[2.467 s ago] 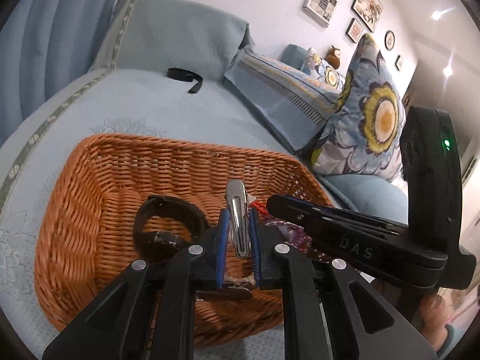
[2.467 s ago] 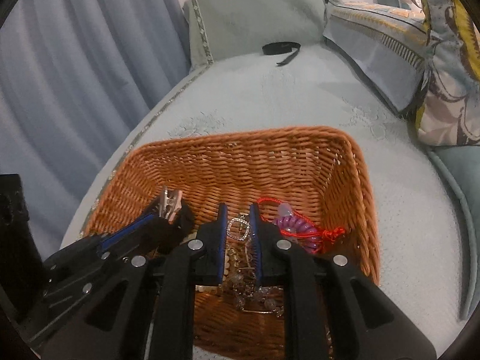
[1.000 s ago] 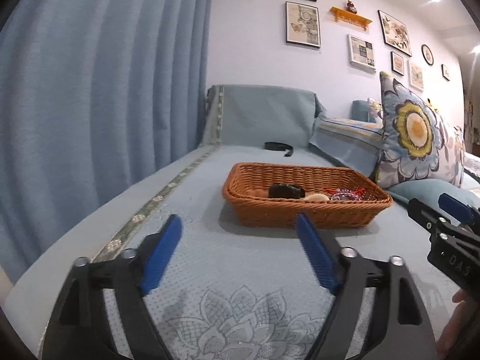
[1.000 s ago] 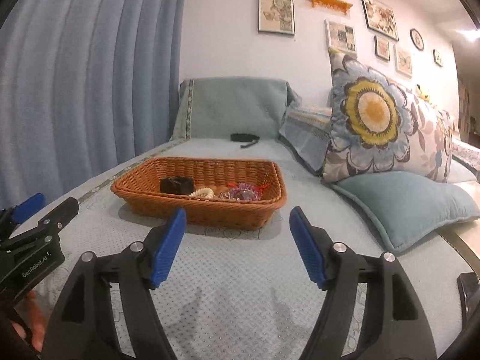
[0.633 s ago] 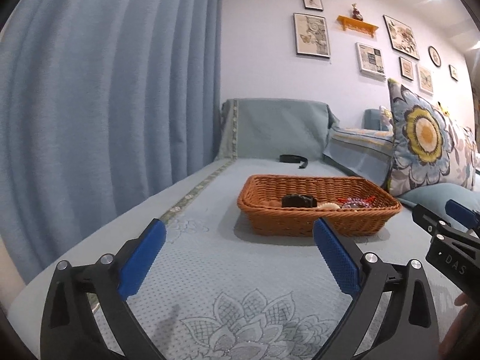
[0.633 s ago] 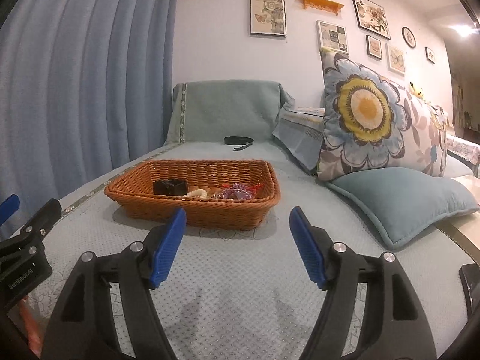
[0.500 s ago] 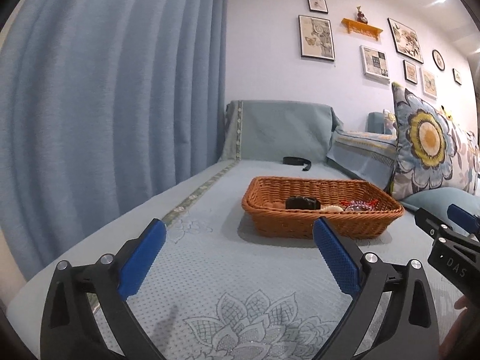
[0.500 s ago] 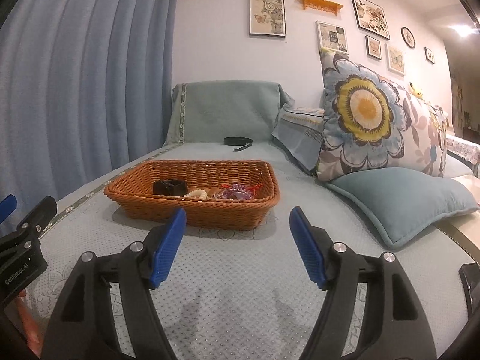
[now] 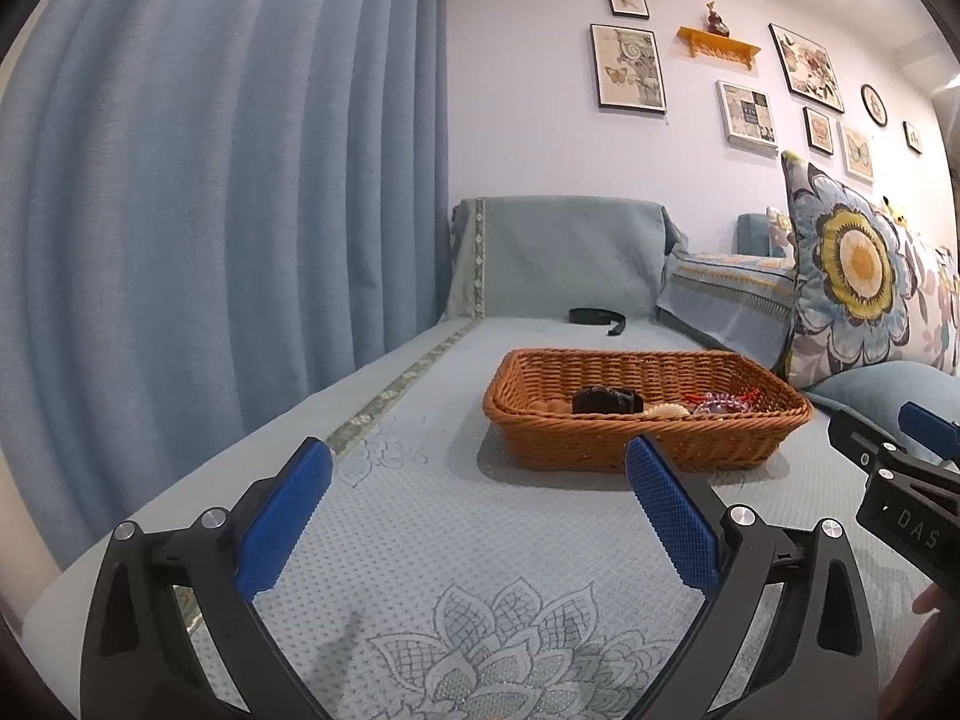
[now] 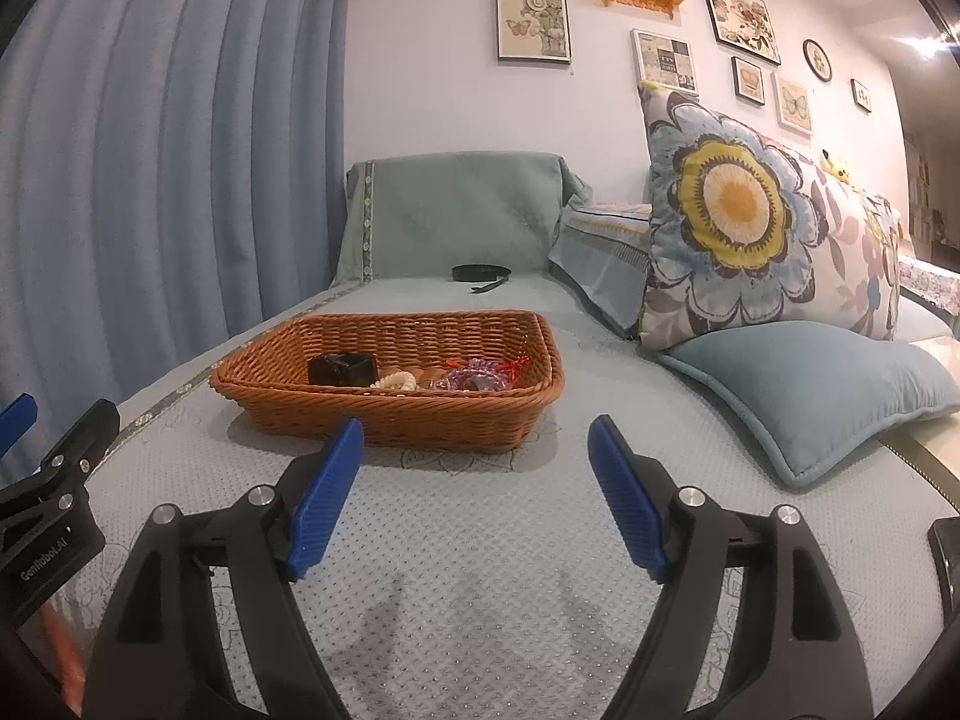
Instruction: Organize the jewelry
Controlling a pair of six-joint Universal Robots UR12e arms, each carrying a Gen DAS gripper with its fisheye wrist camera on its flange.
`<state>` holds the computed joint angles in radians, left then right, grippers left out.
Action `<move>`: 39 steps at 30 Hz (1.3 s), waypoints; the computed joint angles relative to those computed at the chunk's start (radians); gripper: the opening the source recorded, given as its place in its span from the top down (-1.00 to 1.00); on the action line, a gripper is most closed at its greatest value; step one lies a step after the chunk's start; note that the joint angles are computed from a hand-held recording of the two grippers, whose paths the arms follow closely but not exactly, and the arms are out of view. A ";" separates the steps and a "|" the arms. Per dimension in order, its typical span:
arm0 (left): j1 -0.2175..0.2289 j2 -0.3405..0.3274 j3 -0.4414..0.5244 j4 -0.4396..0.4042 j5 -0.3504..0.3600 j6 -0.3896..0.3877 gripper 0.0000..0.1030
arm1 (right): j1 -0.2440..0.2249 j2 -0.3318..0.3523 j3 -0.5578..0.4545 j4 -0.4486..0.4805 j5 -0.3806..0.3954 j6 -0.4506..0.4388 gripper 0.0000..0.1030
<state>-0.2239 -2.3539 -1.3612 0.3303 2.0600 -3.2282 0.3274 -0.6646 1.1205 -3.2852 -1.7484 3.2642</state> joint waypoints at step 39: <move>0.006 0.002 0.009 -0.049 0.001 -0.023 -0.85 | 0.005 -0.003 -0.002 0.033 -0.016 0.011 -0.50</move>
